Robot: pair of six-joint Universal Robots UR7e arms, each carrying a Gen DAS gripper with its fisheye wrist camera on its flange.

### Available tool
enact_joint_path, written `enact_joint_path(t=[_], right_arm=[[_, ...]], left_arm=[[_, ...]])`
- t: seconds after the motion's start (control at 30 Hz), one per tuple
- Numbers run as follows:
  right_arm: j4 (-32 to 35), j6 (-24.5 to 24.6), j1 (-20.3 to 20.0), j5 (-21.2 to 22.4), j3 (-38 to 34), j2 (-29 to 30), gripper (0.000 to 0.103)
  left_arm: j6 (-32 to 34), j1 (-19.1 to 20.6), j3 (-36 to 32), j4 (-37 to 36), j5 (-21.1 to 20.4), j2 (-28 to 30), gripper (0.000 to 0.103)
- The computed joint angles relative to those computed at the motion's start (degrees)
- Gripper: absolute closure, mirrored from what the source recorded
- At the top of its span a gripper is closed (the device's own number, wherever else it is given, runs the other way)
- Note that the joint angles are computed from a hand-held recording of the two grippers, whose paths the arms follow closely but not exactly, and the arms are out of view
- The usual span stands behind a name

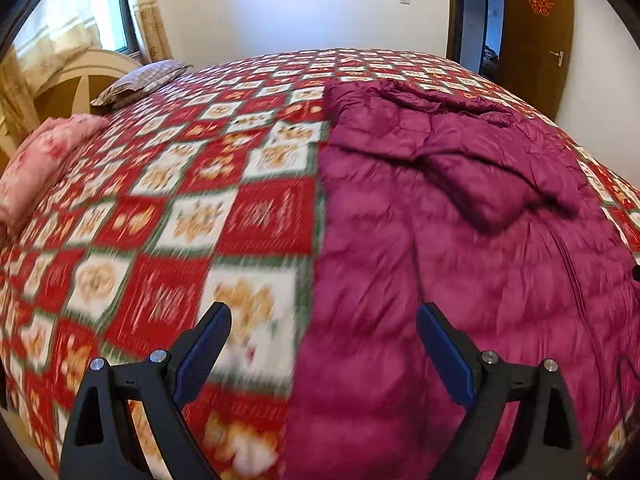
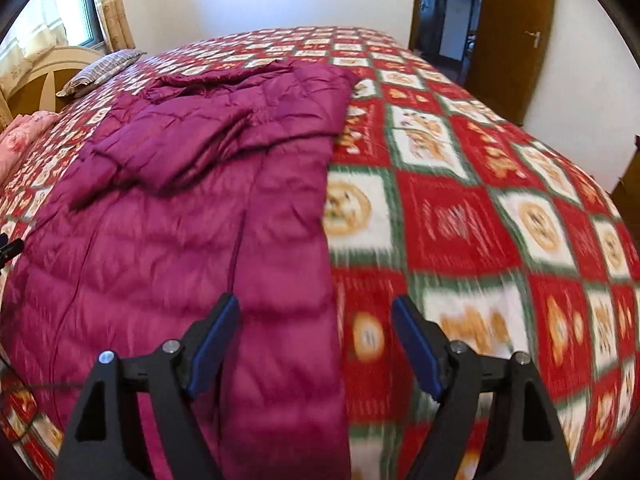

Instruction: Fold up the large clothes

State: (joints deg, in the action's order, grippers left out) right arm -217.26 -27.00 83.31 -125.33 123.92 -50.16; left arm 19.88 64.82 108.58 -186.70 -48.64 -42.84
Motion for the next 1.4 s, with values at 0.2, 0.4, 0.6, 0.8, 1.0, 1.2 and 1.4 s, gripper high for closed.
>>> enact_joint_path(t=[0.2, 0.4, 0.6, 0.8, 1.0, 1.2, 1.4], right_arm=[[-6.84, 0.76, -0.16, 0.18, 5.86, 0.91, 0.022], [-11.98, 1.60, -1.26, 2.19, 9.74, 2.53, 0.022], [-8.47, 3.54, -2.89, 8.18, 11.75, 0.71, 0.058], [-12.33, 0.58, -1.38, 8.94, 12.38, 1.78, 0.091], [-17.32, -0.35, 0.16, 12.64, 15.31, -0.48, 0.094], [-21.82, 1.15, 4.43, 15.87, 21.01, -6.77, 0.095], [-26.69, 0.15, 10.81, 15.66, 23.20, -11.18, 0.095]], left_arm=[[-2.72, 1.03, 7.62, -0.53, -3.35, -4.52, 0.009], [-2.51, 1.30, 9.11, 0.13, -4.69, -4.37, 0.009], [1.23, 1.34, 10.40, -1.07, -7.13, -4.16, 0.057], [4.56, 0.37, 11.93, -3.02, -9.53, -5.48, 0.093], [5.52, -2.34, 15.99, -6.11, -13.31, -11.41, 0.098], [2.19, -6.24, 20.45, -2.60, -17.32, -22.21, 0.099], [1.04, -11.03, 23.62, -1.11, -16.77, -30.42, 0.099]])
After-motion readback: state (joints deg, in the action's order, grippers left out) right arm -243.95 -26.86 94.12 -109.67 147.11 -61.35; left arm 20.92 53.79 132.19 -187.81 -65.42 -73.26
